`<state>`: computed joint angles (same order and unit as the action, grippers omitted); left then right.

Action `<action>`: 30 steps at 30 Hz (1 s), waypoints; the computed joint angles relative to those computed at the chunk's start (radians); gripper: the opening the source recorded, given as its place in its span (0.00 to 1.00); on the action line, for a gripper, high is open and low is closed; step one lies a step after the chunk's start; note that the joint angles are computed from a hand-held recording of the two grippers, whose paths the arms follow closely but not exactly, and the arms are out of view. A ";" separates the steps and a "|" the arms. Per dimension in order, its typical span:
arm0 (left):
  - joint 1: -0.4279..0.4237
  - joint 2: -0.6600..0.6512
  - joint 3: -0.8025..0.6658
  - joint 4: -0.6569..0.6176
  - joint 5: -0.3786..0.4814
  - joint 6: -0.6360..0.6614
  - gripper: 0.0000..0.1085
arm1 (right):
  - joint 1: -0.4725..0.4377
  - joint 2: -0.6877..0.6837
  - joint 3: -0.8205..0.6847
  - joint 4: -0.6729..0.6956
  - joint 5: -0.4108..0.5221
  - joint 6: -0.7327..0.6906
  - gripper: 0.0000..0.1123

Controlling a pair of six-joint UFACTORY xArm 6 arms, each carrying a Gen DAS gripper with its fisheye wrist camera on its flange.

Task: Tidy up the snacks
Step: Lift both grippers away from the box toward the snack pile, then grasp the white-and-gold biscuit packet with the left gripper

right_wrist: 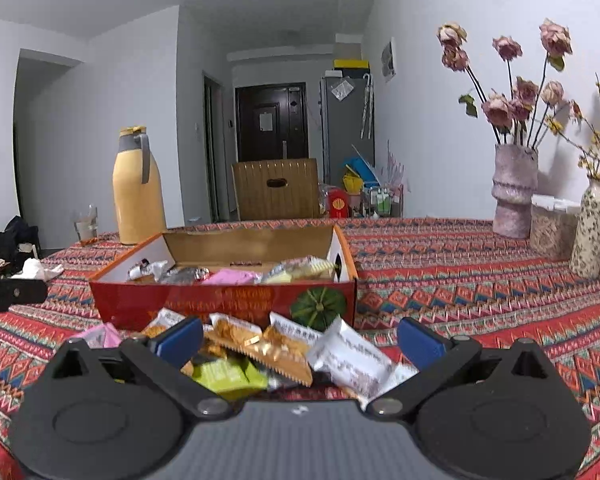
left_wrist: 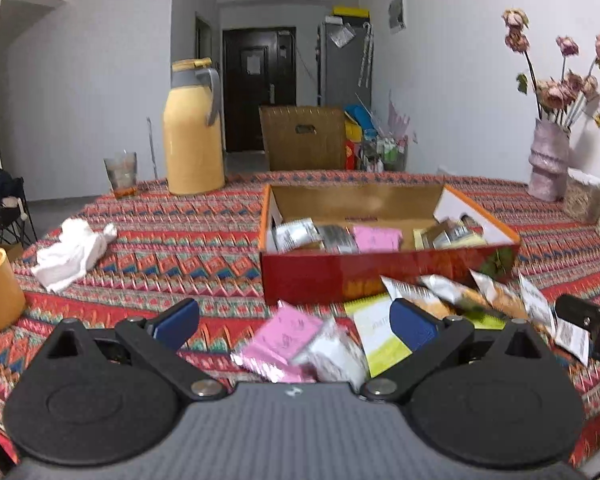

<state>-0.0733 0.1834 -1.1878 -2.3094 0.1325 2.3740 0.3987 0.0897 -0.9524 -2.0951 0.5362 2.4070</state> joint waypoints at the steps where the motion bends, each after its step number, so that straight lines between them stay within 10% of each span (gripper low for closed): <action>1: -0.002 -0.003 0.014 0.024 0.004 -0.023 0.95 | -0.001 0.000 0.005 0.006 -0.002 -0.001 0.92; 19: -0.103 0.017 0.143 0.405 -0.048 -0.368 0.94 | -0.015 -0.026 0.081 0.019 -0.007 0.038 0.92; 25: -0.122 0.023 0.173 0.590 -0.040 -0.552 0.42 | -0.021 -0.033 0.105 0.008 -0.020 0.058 0.92; 30: -0.119 0.015 0.175 0.523 -0.040 -0.485 0.38 | -0.026 -0.032 0.111 -0.003 -0.027 0.076 0.92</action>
